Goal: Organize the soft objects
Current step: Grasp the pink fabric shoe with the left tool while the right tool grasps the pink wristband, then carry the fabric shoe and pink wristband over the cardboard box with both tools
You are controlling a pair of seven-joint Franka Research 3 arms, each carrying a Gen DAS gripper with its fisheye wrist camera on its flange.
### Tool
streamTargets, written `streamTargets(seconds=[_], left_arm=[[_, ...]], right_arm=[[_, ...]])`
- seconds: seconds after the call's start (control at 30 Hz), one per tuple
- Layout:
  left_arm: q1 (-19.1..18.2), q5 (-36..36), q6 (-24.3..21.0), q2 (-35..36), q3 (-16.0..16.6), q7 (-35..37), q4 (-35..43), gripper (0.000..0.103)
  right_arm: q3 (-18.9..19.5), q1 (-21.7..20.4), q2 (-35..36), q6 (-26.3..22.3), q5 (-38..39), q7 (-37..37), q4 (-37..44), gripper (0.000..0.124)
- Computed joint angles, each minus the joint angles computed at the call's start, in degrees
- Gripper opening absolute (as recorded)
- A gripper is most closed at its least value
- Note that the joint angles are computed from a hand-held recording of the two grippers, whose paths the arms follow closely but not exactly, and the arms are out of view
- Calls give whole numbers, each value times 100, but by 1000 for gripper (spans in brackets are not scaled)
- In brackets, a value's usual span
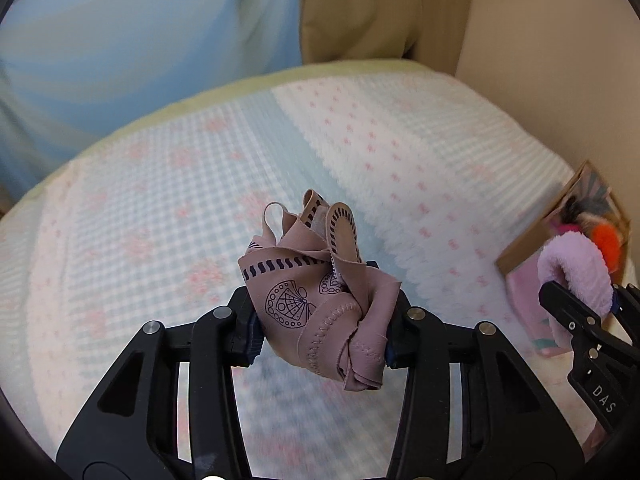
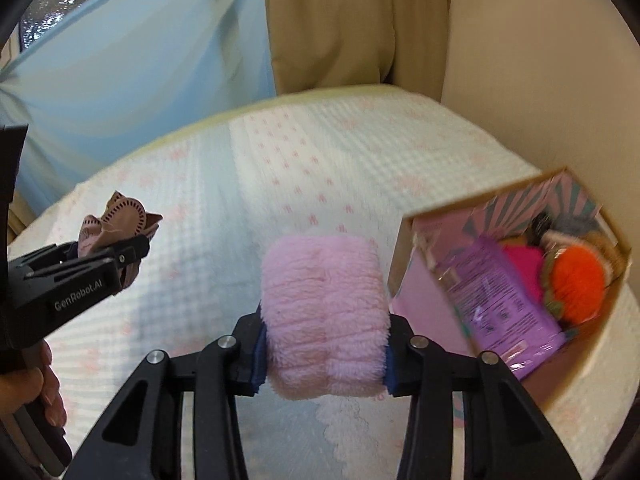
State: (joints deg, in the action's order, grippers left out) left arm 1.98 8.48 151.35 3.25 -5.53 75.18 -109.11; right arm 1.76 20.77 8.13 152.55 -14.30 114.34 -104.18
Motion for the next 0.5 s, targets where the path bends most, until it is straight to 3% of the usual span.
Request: streamTargets(seconds=[0.23, 0.5], left_arm=[[-113, 263, -962, -1042, -69, -719, 93, 40], [-279, 802, -2534, -1967, -390, -1827, 628, 40]], right_arm=[[180, -159, -716, -625, 513, -789, 344, 40], [241, -390, -1368, -1572, 1475, -1935, 983, 40]])
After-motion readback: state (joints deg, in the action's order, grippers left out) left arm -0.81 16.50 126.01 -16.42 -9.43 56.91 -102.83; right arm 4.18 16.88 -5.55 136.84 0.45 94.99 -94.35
